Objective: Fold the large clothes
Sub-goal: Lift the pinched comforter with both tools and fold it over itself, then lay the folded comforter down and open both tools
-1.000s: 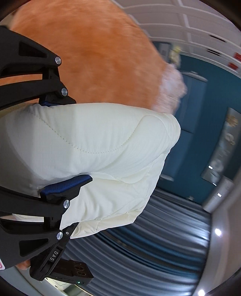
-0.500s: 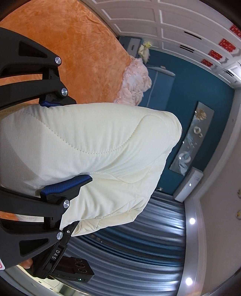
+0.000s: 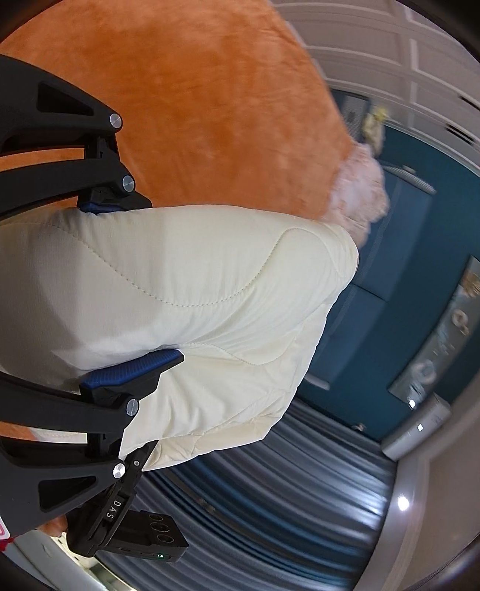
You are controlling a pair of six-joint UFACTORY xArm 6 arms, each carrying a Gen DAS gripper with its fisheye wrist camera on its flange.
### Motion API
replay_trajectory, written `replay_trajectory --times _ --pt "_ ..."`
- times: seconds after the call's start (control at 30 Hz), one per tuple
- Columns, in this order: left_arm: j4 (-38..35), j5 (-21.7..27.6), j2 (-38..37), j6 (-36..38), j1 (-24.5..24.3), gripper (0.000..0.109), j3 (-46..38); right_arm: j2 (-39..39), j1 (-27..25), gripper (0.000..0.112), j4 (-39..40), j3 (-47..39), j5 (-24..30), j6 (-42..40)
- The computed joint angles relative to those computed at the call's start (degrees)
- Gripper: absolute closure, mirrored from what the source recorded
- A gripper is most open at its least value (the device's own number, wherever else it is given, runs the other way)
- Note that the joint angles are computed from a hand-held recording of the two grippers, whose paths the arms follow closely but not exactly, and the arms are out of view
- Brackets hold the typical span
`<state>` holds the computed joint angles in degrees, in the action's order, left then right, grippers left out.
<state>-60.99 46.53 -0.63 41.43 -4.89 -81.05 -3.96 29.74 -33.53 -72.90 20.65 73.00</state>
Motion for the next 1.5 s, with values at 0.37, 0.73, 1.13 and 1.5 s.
replay_trajectory --times 0.37,0.73,1.13,1.5 --pt "2.7 -1.5 8.4 -0.2 -0.1 0.051 3.0 8.6 -1.6 0.082 9.6 4.5 -5.6 -2.6" --pt "4.7 -2.5 9.6 -0.8 0.2 0.046 5.4 8.3 -1.8 0.062 10.1 8.7 -8.0 1.0" --pt "19.8 -7.6 0.9 -4.1 -0.6 0.047 9.0 -1.5 1.0 0.055 0.9 9.5 4.9 5.0" --pt "37.5 -14.1 6.4 -21.3 -8.0 0.050 -0.5 12.5 5.5 0.071 -4.5 -14.9 18.6 -5.3"
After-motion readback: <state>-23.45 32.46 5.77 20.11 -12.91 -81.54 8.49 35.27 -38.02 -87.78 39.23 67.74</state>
